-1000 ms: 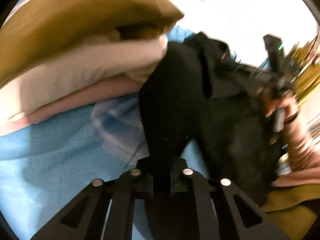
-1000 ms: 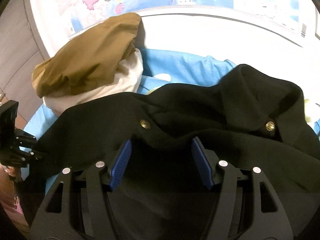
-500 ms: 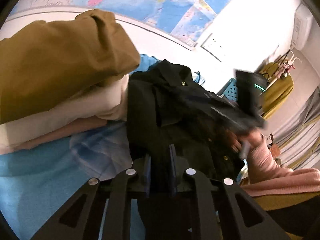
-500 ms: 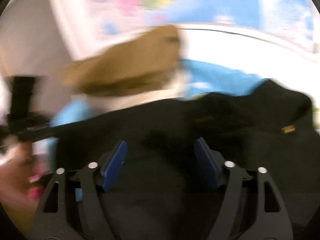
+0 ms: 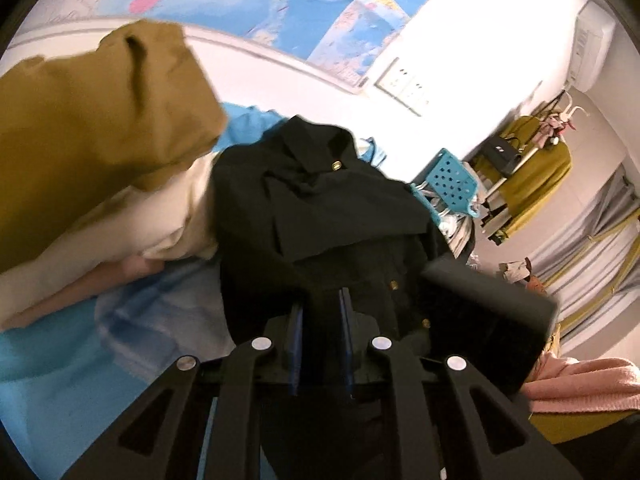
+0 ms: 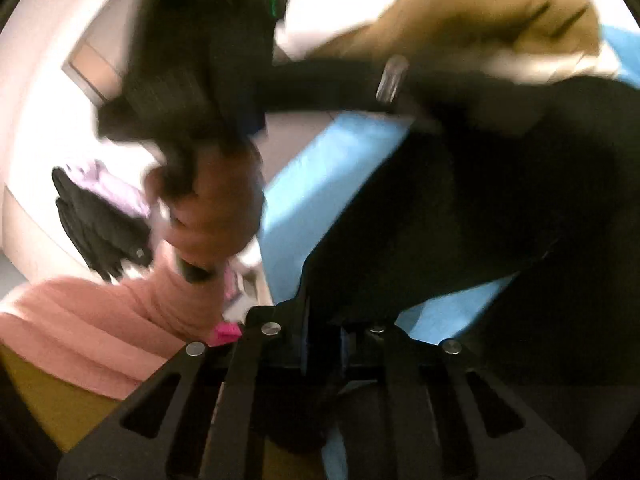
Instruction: Fold large clothes
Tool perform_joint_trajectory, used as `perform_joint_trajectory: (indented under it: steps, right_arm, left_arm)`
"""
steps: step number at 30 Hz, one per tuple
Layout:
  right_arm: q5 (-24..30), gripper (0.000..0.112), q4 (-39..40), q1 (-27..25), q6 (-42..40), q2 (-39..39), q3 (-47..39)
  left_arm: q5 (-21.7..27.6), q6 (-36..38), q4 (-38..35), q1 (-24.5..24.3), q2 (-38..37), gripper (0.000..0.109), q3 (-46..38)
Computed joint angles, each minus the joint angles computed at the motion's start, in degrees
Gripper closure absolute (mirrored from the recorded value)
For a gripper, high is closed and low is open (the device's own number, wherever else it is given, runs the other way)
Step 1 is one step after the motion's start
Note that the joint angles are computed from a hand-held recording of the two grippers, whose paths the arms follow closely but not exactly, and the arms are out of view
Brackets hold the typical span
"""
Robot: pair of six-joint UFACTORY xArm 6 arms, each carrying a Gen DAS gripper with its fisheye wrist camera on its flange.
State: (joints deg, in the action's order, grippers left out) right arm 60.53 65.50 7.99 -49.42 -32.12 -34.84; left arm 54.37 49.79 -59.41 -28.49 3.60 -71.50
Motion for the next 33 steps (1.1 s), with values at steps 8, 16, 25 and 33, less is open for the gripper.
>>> perform_joint_trajectory:
  steps: [8, 16, 25, 33]
  right_arm:
    - [7.04, 0.102, -13.56, -22.17, 3.02, -12.50, -9.30]
    - [8.81, 0.047, -20.47, -42.28, 12.90, -5.00, -7.20]
    - [1.26, 0.022, -21.06, -53.65, 9.55, -13.94, 3.07]
    - [6.21, 0.063, -26.52, -55.77, 2.73, -20.72, 10.11]
  left_arm:
    - [-1.72, 8.35, -10.95, 0.45, -1.53, 0.054, -1.06]
    - [-16.20, -6.72, 12.05, -9.67, 11.02, 0.054, -8.01]
    - [-19.69, -21.27, 26.92, -12.57, 24.47, 0.054, -23.62]
    - [-16.52, -33.77, 37.81, -13.44, 35.03, 0.054, -39.67]
